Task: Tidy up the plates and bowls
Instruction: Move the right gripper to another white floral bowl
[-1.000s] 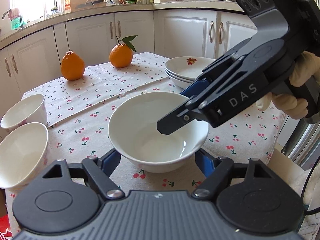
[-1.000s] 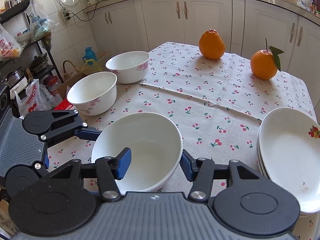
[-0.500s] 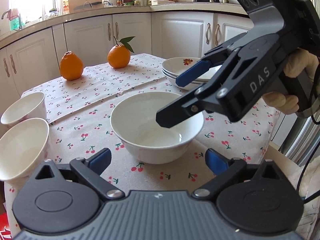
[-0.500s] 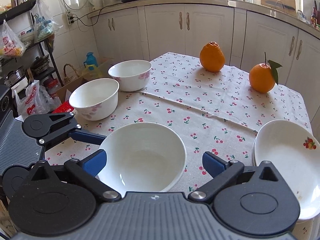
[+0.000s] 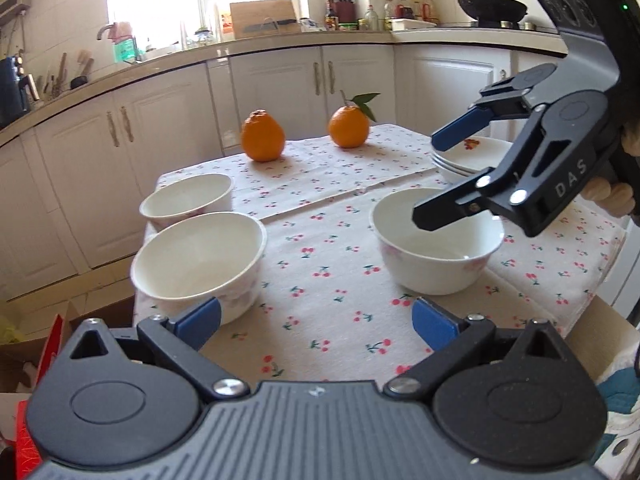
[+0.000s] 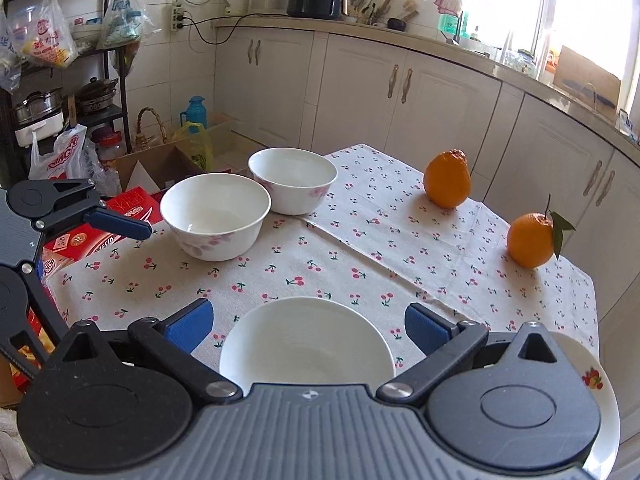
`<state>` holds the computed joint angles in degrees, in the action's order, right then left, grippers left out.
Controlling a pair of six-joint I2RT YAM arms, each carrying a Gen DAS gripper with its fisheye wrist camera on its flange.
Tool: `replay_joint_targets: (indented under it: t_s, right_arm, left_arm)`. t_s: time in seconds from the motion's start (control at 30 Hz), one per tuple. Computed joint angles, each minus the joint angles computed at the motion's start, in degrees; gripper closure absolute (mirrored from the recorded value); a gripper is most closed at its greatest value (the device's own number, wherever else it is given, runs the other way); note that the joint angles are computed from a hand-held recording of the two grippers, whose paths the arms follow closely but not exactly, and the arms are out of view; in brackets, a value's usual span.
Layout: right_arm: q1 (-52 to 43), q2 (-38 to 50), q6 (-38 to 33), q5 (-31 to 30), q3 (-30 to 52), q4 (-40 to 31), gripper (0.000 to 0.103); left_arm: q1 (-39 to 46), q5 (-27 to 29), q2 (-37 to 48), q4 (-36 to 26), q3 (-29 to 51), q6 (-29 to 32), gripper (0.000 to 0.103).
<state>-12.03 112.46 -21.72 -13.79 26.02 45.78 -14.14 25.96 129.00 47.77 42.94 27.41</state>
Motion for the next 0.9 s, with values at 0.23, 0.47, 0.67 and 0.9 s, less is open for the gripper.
replay_joint_targets:
  t_s: [0.23, 0.47, 0.67, 0.9]
  right_arm:
    - [4.1, 1.9, 2.1, 0.9, 5.5, -5.2, 0.000]
    - [8.9, 4.2, 3.2, 2.9, 12.2, -9.3, 0.000]
    - [11.4, 7.4, 3.4, 3.9, 19.7, -14.5, 0.000]
    - [12.2, 12.1, 4.3, 4.1, 28.5, -20.5, 0.000]
  left_arm:
    - [3.4, -3.8, 2.3, 0.2, 2.9, -1.5, 0.002]
    - [4.9, -3.5, 4.0, -2.3, 7.5, -2.1, 0.002]
    - [5.1, -2.5, 5.4, -4.8, 11.7, -1.1, 0.002]
    - [5.3, -0.8, 7.7, -7.8, 16.2, -1.7, 0.002]
